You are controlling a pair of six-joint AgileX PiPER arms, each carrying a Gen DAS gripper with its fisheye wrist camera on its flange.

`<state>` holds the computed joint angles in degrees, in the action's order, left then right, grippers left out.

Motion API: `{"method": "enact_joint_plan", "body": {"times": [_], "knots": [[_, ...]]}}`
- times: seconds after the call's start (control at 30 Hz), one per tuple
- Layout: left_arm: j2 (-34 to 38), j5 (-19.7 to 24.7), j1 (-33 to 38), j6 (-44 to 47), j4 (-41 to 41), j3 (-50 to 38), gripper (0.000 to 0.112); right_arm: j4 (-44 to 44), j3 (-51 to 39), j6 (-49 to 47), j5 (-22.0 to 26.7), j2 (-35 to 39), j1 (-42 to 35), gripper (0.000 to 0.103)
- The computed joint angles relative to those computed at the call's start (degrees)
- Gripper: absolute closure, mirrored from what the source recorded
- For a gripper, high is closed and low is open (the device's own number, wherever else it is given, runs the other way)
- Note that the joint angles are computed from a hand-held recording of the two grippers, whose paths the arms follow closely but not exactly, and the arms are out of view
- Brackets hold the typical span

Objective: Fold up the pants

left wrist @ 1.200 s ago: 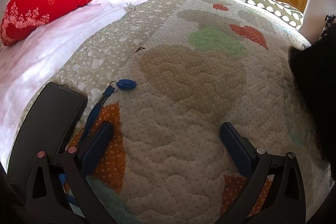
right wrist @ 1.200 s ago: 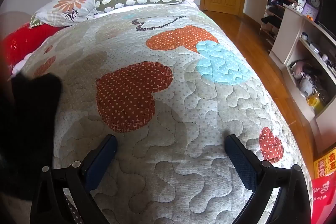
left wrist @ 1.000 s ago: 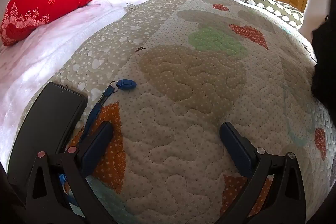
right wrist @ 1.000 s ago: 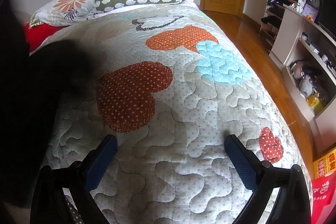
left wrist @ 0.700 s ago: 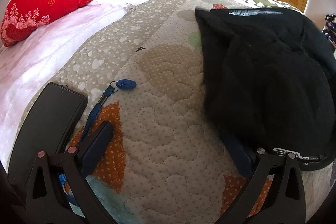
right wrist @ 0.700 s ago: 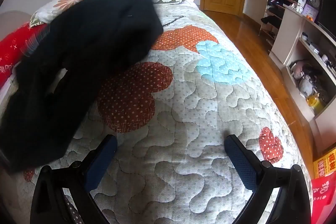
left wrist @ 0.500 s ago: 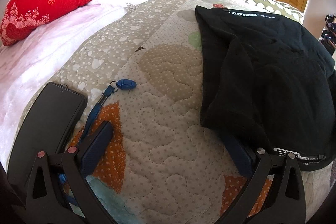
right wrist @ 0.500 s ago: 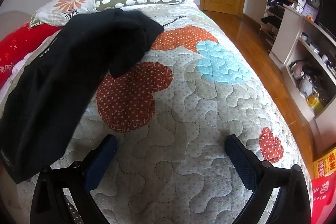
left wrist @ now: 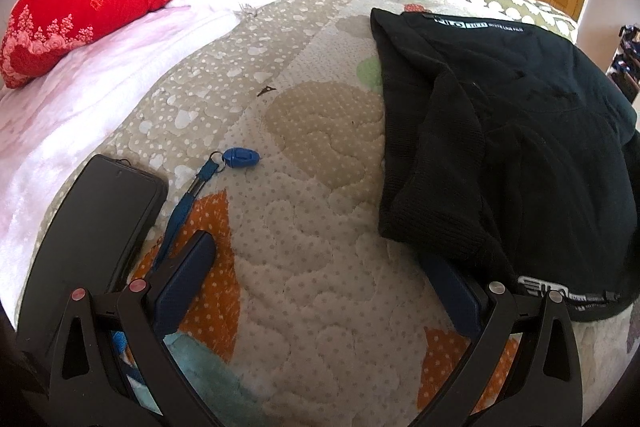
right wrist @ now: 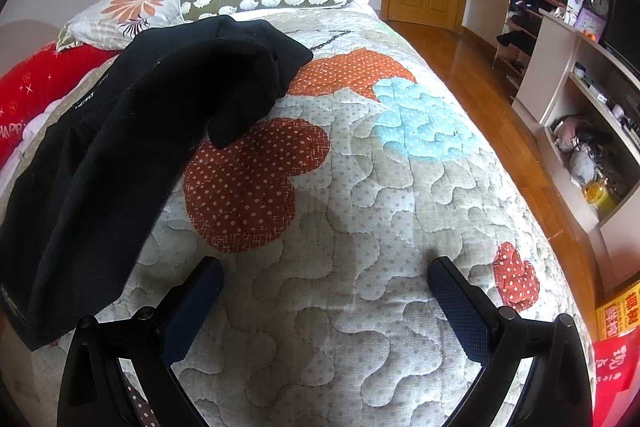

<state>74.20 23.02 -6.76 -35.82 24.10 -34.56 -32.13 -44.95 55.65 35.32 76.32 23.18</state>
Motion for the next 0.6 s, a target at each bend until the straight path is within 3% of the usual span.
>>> {"method": "enact_joint_plan", "body": {"times": [0.07, 0.17, 0.37, 0.6], "knots": [[-0.6, 3.0, -1.9, -2.5, 2.1, -1.0, 0.01, -0.6, -0.6, 0.5, 1.1, 0.7, 0.6, 0.001], [-4.9, 2.5, -3.2, -3.2, 1.1, 0.3, 0.01, -0.4, -1.6, 1.6, 3.3, 0.0, 1.9, 0.002], [-10.6, 9.7, -9.7, -7.3, 2.9, -2.2, 0.01, 10.6, -0.4, -3.3, -0.8, -6.8, 1.9, 0.002], [-10.9, 15.5, -14.5, -7.7, 1.6, -6.4, 0.01, 1.5, -4.3, 5.4, 3.5, -7.8, 11.4, 0.002]]}}
